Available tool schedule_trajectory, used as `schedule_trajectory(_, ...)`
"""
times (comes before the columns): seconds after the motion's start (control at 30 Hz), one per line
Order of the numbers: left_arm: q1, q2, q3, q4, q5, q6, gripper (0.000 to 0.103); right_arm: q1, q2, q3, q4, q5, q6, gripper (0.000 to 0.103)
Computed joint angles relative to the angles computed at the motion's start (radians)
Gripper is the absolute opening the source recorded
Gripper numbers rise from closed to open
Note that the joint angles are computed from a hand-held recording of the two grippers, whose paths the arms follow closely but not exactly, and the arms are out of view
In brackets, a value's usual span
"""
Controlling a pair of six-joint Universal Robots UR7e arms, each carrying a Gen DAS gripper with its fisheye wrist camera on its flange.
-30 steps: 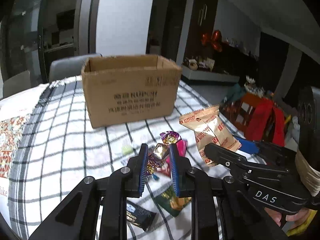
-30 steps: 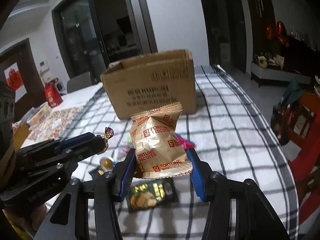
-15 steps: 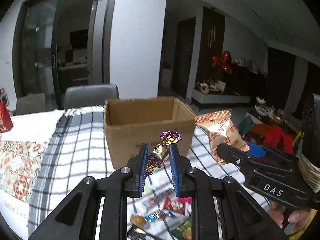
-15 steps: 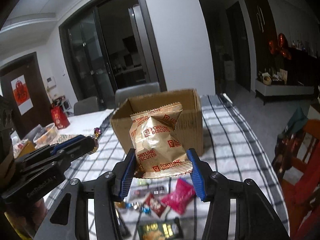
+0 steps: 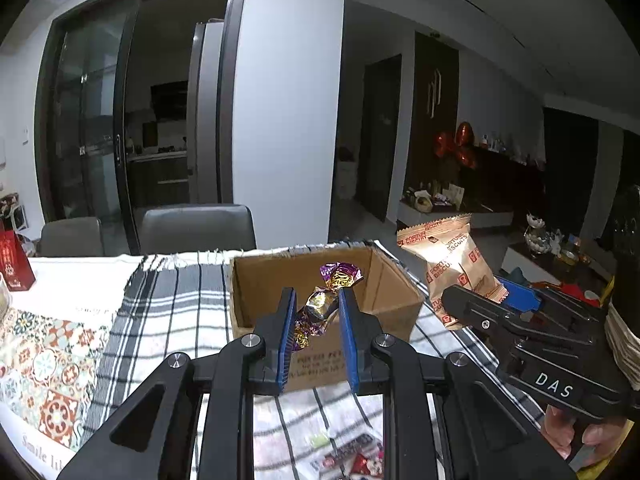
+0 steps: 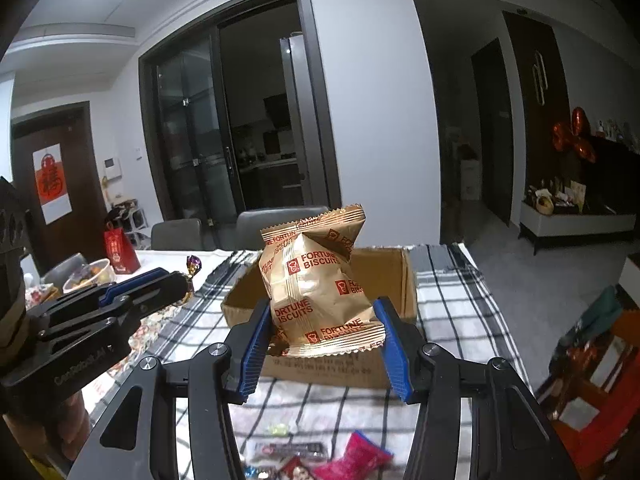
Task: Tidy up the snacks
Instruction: 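Carry the biscuit packet and purple candy over the box with both tools, then open both tools to drop the packet and candy into the box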
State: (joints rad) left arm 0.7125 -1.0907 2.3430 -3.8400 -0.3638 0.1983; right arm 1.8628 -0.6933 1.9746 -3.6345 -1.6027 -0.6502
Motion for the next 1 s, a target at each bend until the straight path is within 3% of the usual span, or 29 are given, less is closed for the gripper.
schedule_trajectory(0.33, 0.094, 0.026, -0.113, -0.014, -0.061, 0.118, 0.022, 0.009, 0.055, -0.139, 0.114, -0.015, -0.002, 0.052)
schedule_trajectory(0.73, 0.201, 0.052, -0.245, 0.086, -0.130, 0.143, 0.023, 0.007, 0.139, -0.294, 0.208, -0.066, -0.022, 0.052)
schedule_trajectory(0.8, 0.212, 0.059, -0.267, 0.102, -0.123, 0.143, 0.043, 0.008, 0.150, -0.322, 0.232, -0.078, -0.011, 0.053)
schedule_trajectory(0.87, 0.212, 0.074, -0.285, 0.071, -0.102, 0.175, 0.054, 0.014, 0.161, -0.349, 0.255, -0.107, 0.001, 0.064)
schedule_trajectory(1.0, 0.198, 0.074, -0.275, 0.059, -0.064, 0.171, 0.054, 0.010, 0.152, -0.339, 0.245, -0.109, 0.002, 0.067)
